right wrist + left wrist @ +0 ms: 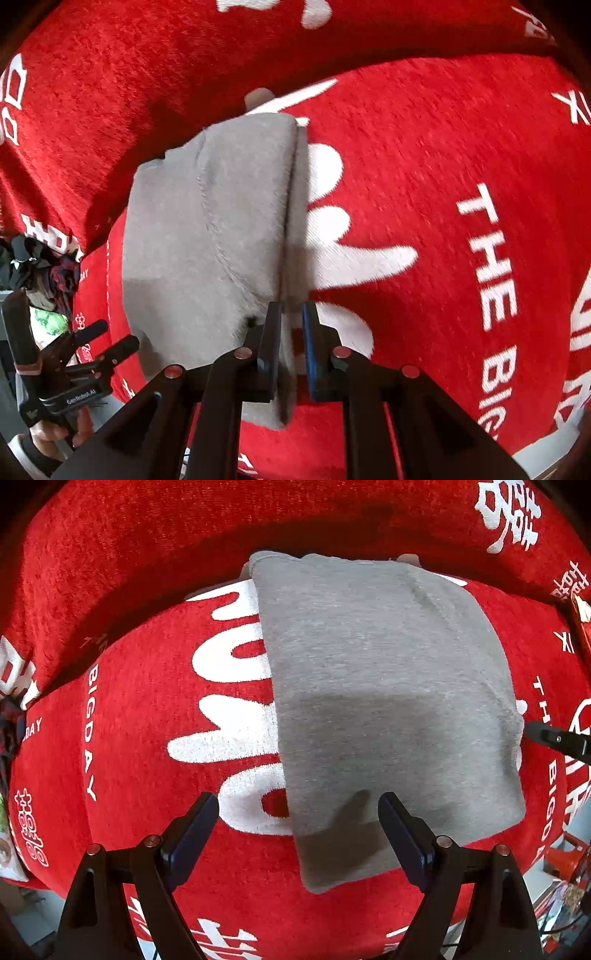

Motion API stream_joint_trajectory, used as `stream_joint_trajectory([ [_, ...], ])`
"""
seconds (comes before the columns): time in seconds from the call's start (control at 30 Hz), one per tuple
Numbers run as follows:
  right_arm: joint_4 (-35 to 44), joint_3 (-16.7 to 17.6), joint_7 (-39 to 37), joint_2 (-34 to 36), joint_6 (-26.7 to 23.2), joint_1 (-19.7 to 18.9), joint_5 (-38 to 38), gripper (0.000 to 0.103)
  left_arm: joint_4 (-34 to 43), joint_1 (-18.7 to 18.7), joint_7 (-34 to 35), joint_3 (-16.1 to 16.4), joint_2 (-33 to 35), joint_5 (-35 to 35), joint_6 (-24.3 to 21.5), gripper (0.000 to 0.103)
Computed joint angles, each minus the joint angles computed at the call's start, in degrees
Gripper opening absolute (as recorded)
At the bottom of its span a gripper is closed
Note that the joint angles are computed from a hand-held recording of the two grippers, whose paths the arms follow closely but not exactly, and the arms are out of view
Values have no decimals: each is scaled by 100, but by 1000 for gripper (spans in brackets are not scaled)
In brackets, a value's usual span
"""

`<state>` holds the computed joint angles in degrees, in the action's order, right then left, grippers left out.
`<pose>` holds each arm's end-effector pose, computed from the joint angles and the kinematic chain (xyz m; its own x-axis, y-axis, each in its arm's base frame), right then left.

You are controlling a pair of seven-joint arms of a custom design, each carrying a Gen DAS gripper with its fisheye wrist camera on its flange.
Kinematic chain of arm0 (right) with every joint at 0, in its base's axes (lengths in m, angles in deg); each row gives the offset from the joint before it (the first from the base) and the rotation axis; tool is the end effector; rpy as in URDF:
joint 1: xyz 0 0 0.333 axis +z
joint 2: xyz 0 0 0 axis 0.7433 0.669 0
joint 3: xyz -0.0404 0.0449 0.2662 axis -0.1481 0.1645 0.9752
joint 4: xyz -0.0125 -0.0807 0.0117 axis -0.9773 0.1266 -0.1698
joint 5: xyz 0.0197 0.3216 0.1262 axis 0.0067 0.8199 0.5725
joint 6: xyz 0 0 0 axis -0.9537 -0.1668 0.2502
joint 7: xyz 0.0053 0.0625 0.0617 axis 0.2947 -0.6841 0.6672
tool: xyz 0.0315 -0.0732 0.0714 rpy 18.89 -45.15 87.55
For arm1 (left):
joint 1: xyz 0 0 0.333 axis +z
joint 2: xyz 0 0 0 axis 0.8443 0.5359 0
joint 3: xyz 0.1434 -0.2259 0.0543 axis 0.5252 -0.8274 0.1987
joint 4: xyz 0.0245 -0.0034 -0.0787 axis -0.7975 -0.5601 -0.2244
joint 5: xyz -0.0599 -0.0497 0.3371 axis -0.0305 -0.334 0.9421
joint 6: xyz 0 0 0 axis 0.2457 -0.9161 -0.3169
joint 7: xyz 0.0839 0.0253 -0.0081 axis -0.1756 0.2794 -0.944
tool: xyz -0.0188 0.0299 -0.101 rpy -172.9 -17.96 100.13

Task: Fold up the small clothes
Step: 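Grasp the folded grey sweater edge with the right tool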

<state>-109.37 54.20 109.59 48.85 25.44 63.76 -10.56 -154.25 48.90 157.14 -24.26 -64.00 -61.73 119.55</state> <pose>0.6276 0.2401 0.4417 -0.1152 -0.9216 -0.3706 -0.9933 0.1039 0.0506 0.5566 -0.1814 0.4656 -0.0454 -0.9985 -0.0291 -0.9977 0.0468 -0.0498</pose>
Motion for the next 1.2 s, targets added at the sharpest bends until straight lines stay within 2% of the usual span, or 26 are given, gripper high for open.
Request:
stream_joint_trajectory([
  [0.13,-253,-8,37,-153,57,-37,66,13,74,-17,0,-10,43,3,-38,89],
  [0.33,-363,-7,21,-240,103,-44,83,14,81,-21,33,-19,42,1,140,89],
  [0.37,-339,-11,24,-230,87,-40,70,16,96,-32,24,-17,47,25,146,103],
  [0.4,-292,-16,27,-204,65,-43,60,25,112,-52,-8,-8,53,94,166,103],
  [0.43,-243,-16,33,-177,55,-45,59,39,106,-47,2,-7,44,97,243,103],
  [0.5,-245,-24,36,-181,113,-48,56,53,171,-19,34,-4,93,37,253,103],
  [0.53,-257,-28,30,-185,157,-55,59,55,246,3,41,1,148,-20,222,103],
  [0.67,-155,-5,17,-82,171,-146,174,55,480,109,-56,43,335,-230,117,103],
  [0.83,229,3,51,209,33,-236,226,55,800,101,-142,110,606,61,20,103],
  [1.0,903,48,110,673,-261,-320,267,55,1156,151,-117,102,889,0,-125,103],
  [1.2,2128,141,186,1434,-799,-388,244,56,1590,230,-150,83,1229,-202,-242,103],
])
